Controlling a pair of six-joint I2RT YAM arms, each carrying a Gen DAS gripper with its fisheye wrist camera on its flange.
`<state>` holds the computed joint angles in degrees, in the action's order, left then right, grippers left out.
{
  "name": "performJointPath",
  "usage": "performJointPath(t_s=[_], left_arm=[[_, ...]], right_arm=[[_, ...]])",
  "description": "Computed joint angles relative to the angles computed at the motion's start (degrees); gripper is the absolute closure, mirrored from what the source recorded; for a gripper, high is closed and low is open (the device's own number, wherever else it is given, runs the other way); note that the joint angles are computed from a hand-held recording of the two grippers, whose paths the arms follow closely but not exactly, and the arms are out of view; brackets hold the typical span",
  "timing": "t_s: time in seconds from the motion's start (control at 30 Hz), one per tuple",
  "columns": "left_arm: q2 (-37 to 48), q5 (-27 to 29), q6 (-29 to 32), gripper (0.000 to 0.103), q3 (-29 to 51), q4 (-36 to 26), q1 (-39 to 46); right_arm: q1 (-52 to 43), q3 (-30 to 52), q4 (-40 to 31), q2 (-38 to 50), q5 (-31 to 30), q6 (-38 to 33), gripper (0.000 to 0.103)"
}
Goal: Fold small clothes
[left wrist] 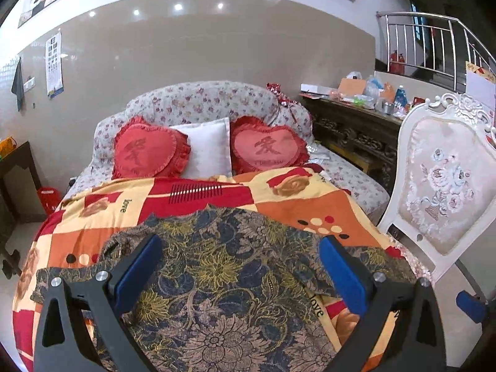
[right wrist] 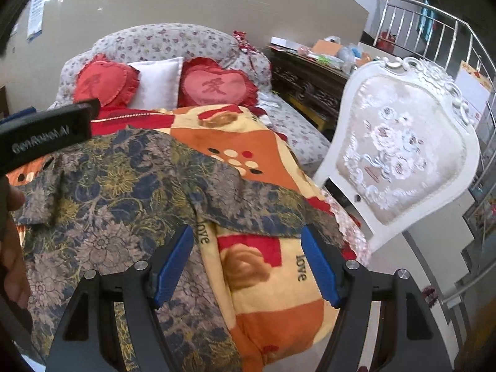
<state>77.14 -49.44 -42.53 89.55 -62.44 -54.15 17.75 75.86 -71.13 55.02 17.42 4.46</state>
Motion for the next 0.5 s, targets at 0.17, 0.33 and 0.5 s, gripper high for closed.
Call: performJointPath(t_s=[0.17, 0.33, 0.5], left_arm=[[-1.1, -1.5, -0.1, 0.0, -0.5, 0.5, -0.8], [-2.2, 0.7, 0.8, 0.0, -1.4, 1.9, 0.7], [-1.8, -2.3, 0.0, 0.0, -1.7, 2.4, -0.5]], right_arm=[[2.3, 1.1, -2.2, -0.6, 2.6, 0.8, 0.024], [3.4, 1.1, -2.7, -0.8, 3.6, 1.2, 0.024], [2.2, 0.7, -2.7, -0.8, 2.8, 0.9, 0.024]])
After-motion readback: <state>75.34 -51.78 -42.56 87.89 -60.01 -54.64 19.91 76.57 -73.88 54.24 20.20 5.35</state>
